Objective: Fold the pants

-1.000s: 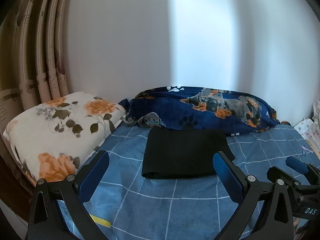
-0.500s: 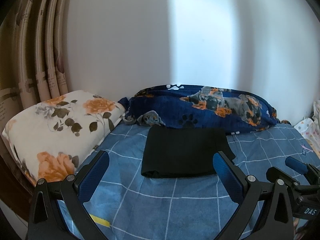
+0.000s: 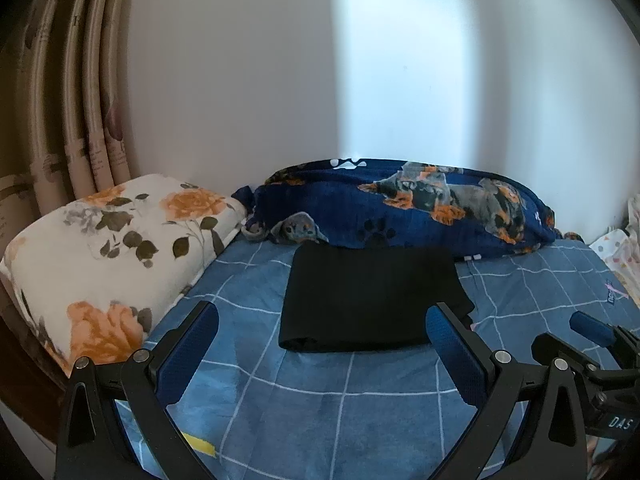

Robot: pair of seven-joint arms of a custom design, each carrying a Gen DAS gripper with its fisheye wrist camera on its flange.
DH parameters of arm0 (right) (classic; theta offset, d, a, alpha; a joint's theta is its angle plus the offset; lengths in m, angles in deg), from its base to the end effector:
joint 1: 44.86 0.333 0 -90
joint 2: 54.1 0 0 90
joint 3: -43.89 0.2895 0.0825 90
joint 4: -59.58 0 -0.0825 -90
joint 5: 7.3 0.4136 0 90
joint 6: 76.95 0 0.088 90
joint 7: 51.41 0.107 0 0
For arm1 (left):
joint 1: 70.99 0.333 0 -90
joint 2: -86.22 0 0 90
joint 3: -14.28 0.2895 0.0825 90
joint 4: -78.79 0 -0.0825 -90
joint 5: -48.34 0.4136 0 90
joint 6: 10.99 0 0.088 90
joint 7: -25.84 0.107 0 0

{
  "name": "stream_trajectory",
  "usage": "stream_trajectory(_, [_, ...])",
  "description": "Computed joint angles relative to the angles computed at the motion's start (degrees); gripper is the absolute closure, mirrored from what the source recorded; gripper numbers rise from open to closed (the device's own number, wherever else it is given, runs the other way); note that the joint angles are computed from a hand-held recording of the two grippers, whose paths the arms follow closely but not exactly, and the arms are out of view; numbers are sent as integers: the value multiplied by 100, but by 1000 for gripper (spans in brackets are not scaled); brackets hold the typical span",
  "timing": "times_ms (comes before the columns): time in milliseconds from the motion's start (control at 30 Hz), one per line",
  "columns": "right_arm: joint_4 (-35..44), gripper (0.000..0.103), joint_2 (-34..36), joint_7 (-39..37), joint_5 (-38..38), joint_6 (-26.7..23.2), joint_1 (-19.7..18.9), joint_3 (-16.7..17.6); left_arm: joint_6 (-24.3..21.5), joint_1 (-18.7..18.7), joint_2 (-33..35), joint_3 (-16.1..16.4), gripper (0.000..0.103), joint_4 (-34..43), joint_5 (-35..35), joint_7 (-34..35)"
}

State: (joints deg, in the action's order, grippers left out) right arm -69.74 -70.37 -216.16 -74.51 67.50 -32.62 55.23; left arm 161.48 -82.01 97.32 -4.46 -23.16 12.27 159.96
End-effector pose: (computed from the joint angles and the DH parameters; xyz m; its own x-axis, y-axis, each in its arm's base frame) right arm 0.4901 0.2285 0.4937 -0.4228 -0.8725 -0.2448 -0.3716 0.4133 -0.8314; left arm 0.6185 -0.2856 0.5274 -0.6051 -0.7957 -0.0288 -0.3598 0.3056 -0.8816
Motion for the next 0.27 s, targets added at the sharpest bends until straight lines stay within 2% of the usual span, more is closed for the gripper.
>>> stream_trajectory(67, [1,4,22,-16,25,44,-8,-30,101,22,88,-60,0,72,-88,118])
stream_trajectory(167, [8,4,59,-44,70,126,-32,-72,284,-132,172,96,0,104,330,-227])
stream_trajectory(267, [36,4,106,-69,98,182,-56,-99,168,-137,250,141,0,232,553,-517])
